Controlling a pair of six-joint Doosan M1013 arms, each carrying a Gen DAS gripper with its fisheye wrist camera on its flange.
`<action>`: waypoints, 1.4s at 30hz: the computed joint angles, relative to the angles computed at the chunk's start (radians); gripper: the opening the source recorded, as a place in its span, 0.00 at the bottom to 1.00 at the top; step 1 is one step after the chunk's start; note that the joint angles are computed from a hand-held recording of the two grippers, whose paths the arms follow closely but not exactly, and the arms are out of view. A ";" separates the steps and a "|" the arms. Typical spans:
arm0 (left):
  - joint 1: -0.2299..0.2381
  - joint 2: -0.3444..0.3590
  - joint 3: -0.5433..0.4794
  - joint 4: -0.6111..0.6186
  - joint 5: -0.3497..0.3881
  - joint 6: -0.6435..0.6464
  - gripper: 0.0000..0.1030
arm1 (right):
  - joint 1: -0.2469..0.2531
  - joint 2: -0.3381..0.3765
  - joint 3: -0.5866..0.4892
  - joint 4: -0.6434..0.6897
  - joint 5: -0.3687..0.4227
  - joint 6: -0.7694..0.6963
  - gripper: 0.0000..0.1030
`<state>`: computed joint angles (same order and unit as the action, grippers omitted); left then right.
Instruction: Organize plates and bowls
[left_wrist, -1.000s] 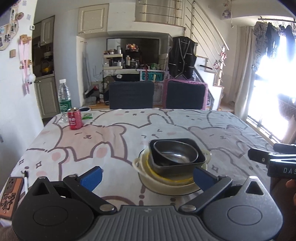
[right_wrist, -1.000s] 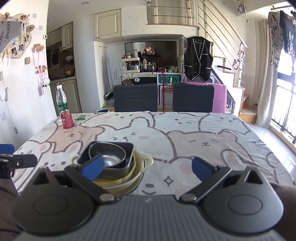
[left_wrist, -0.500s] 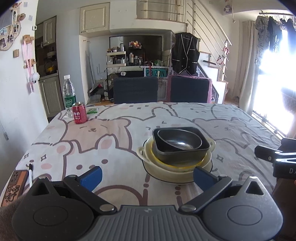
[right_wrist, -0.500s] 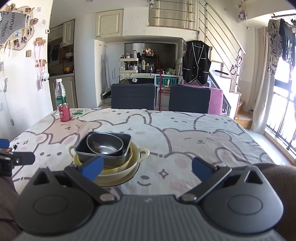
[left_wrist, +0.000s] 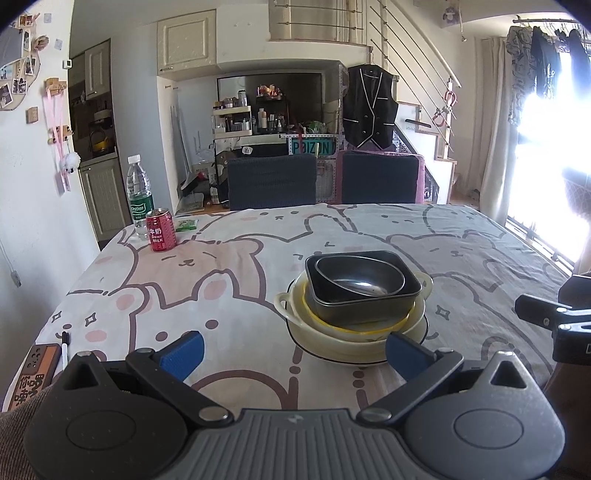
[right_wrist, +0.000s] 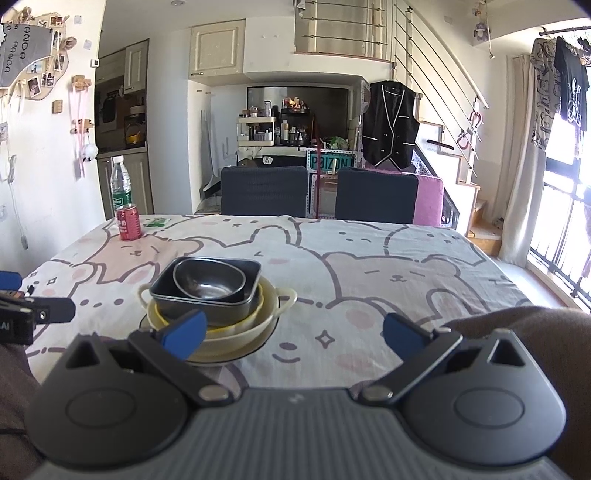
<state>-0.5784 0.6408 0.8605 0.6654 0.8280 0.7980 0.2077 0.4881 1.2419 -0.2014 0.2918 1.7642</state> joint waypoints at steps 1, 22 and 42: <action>0.000 0.000 0.001 0.001 0.000 -0.001 1.00 | 0.000 0.000 0.001 -0.002 -0.001 0.001 1.00; 0.000 -0.001 0.002 0.000 -0.002 -0.002 1.00 | 0.004 0.000 0.005 -0.023 -0.006 0.023 1.00; 0.000 -0.002 0.003 0.001 -0.003 -0.003 1.00 | 0.004 0.000 0.005 -0.026 -0.007 0.026 1.00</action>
<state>-0.5787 0.6389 0.8635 0.6668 0.8252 0.7947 0.2121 0.4878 1.2473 -0.2277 0.2848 1.7905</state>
